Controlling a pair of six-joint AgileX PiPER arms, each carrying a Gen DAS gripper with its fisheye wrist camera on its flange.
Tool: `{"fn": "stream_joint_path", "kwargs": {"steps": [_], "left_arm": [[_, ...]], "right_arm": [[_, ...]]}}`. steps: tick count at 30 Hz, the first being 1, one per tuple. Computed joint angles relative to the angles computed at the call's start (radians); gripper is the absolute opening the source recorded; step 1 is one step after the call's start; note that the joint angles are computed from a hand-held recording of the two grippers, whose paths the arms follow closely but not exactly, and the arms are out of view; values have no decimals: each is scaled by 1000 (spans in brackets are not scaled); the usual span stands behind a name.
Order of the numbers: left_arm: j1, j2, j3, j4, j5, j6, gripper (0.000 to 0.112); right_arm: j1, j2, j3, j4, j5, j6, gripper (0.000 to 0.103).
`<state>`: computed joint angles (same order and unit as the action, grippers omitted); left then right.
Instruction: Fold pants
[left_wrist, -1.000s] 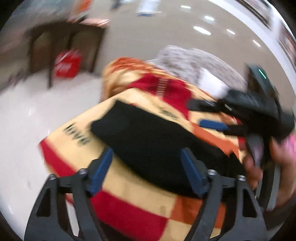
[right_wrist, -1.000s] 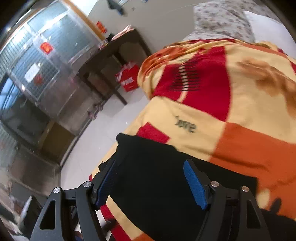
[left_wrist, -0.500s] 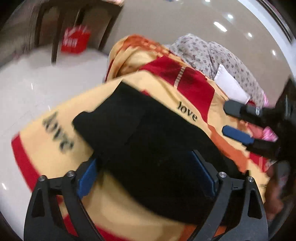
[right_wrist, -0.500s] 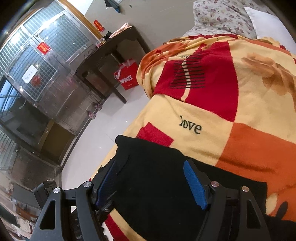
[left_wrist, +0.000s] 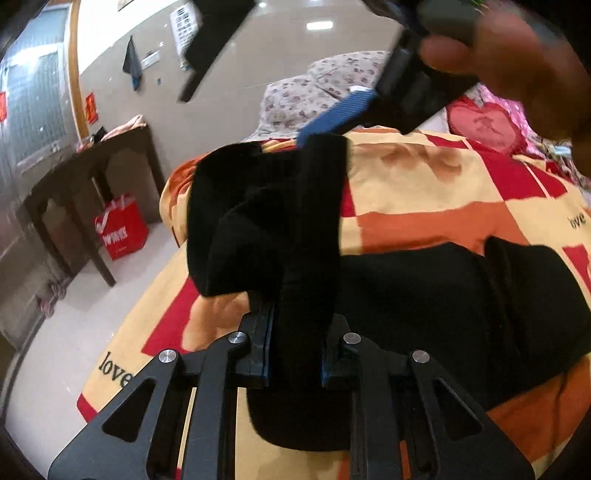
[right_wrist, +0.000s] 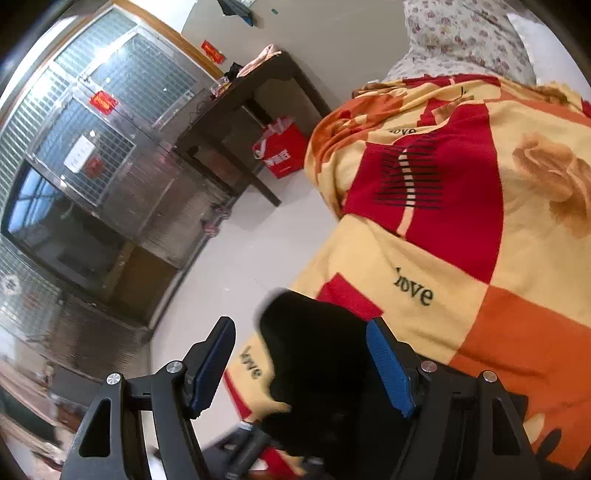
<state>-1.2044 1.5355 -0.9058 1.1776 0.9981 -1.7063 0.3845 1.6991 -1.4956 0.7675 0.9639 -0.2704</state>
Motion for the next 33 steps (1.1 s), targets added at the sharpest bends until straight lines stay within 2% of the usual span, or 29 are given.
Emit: {"fn": "stream_joint_path", "kwargs": {"steps": [3,5,7,9,11,13,15,18,21,23,25,27,28,29,31,32,33], "left_arm": [[-21,15,-10,-1,43,2,17],[-41,19,-13,-12,71,9,17],[-58,13,-2,-16,88,-8,17],[-73,31,-18,-11,123,10,17],[-86,28,-13,-2,112,17,17],[-106,7,5,8,107,1,17],[-107,-45,24,22,59,-8,17],[-102,-120,27,11,-65,24,17],[-105,-153,5,12,-196,66,17],[-95,-176,-2,-13,-313,116,17],[-72,-181,-26,-126,-437,260,17],[-24,-189,-19,-321,-571,446,23],[4,-182,-20,-421,-626,531,35],[24,-179,-11,-521,-661,620,49],[57,-184,-15,-646,-629,713,52],[64,-188,-18,-648,-603,715,52],[63,-187,-25,-625,-578,692,52]], "right_arm": [[55,25,-44,-163,12,95,73],[87,73,-83,-228,50,142,73],[103,101,-90,-221,63,113,73],[115,114,-63,-206,32,69,72],[109,140,-65,-186,42,25,50],[97,113,-19,-195,-12,2,20],[59,35,77,-150,-70,-46,16],[19,-114,225,-138,-140,-112,15],[-95,-265,359,-65,-132,-190,14],[-231,-397,470,3,-90,-273,14],[-350,-493,549,40,-37,-332,14],[-484,-573,622,35,25,-391,14],[-546,-599,660,31,41,-415,14],[-604,-620,710,1,16,-420,14],[-635,-619,769,-75,-75,-389,14],[-663,-600,793,-77,-101,-405,14],[-718,-549,809,-41,-87,-461,16]]}}
